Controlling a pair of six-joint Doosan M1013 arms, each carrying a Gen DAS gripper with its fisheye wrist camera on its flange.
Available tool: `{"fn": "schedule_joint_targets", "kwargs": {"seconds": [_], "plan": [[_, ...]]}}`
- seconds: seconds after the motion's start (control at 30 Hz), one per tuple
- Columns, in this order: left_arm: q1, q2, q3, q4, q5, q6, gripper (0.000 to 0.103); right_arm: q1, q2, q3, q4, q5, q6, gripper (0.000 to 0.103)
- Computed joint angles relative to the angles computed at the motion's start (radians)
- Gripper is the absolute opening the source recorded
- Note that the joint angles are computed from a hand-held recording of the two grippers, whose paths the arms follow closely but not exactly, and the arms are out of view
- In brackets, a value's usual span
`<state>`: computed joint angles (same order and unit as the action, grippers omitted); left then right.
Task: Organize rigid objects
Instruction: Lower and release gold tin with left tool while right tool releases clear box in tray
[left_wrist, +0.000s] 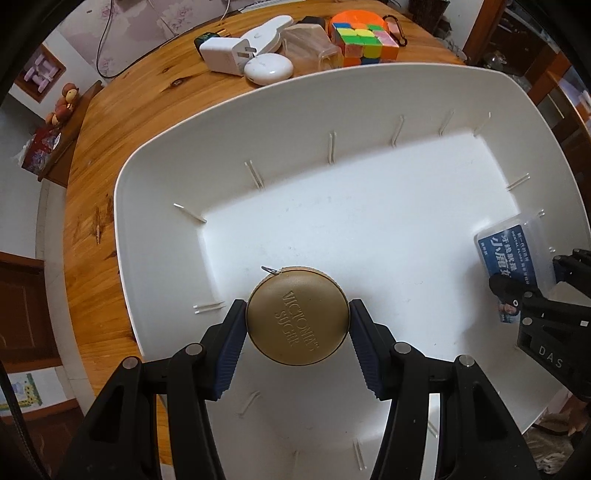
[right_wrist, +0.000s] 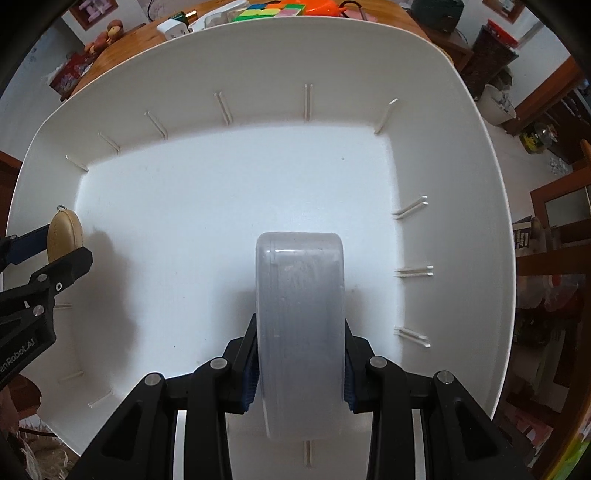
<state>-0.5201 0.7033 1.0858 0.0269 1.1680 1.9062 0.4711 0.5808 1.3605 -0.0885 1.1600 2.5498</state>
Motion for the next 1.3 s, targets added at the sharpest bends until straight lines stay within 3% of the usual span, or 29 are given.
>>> {"fn": "schedule_joint_targets", "kwargs": {"seconds": [0.07, 0.1, 0.17, 0.27, 0.33, 0.43, 0.5, 0.57, 0.63, 0.87, 1.07, 1.2, 1.3], "plan": [[-0.002, 0.005, -0.006, 0.001, 0.007, -0.001, 0.059, -0.002, 0.0, 0.0, 0.006, -0.002, -0.007, 0.039], [-0.002, 0.007, -0.012, -0.005, 0.017, 0.001, 0.059, -0.002, 0.0, -0.002, 0.008, 0.0, -0.008, 0.05], [0.001, 0.012, -0.025, -0.032, 0.032, 0.012, 0.059, -0.002, -0.003, -0.003, 0.004, -0.006, -0.007, 0.062], [0.005, 0.013, -0.031, -0.059, 0.039, 0.022, 0.062, 0.0, -0.004, -0.007, 0.002, -0.012, -0.018, 0.068], [0.003, 0.004, -0.023, -0.061, 0.023, 0.024, 0.068, 0.002, -0.003, -0.011, -0.006, -0.008, -0.021, 0.069], [-0.013, -0.021, 0.015, 0.001, -0.051, 0.023, 0.068, 0.003, -0.006, -0.008, -0.01, -0.013, -0.018, 0.07], [-0.013, -0.029, 0.024, -0.018, -0.059, 0.045, 0.069, 0.004, -0.011, -0.004, -0.007, -0.021, -0.015, 0.07], [-0.009, -0.03, 0.02, -0.055, -0.045, 0.062, 0.09, 0.006, -0.021, 0.006, -0.014, -0.029, -0.009, 0.07], [-0.008, -0.04, 0.03, -0.064, -0.06, 0.072, 0.098, 0.007, -0.024, 0.008, -0.022, -0.033, -0.003, 0.07], [-0.003, -0.034, -0.003, -0.085, -0.046, 0.061, 0.099, 0.025, -0.046, 0.023, -0.076, -0.07, 0.039, 0.078], [0.01, -0.038, -0.018, -0.116, -0.046, 0.058, 0.099, 0.014, -0.099, 0.08, -0.099, -0.164, 0.073, 0.078], [0.019, -0.047, -0.029, -0.154, -0.044, 0.075, 0.099, 0.017, -0.097, 0.055, -0.096, -0.148, 0.106, 0.078], [0.025, -0.059, -0.041, -0.195, -0.056, 0.095, 0.099, 0.024, -0.109, 0.061, -0.143, -0.184, 0.157, 0.078]]}}
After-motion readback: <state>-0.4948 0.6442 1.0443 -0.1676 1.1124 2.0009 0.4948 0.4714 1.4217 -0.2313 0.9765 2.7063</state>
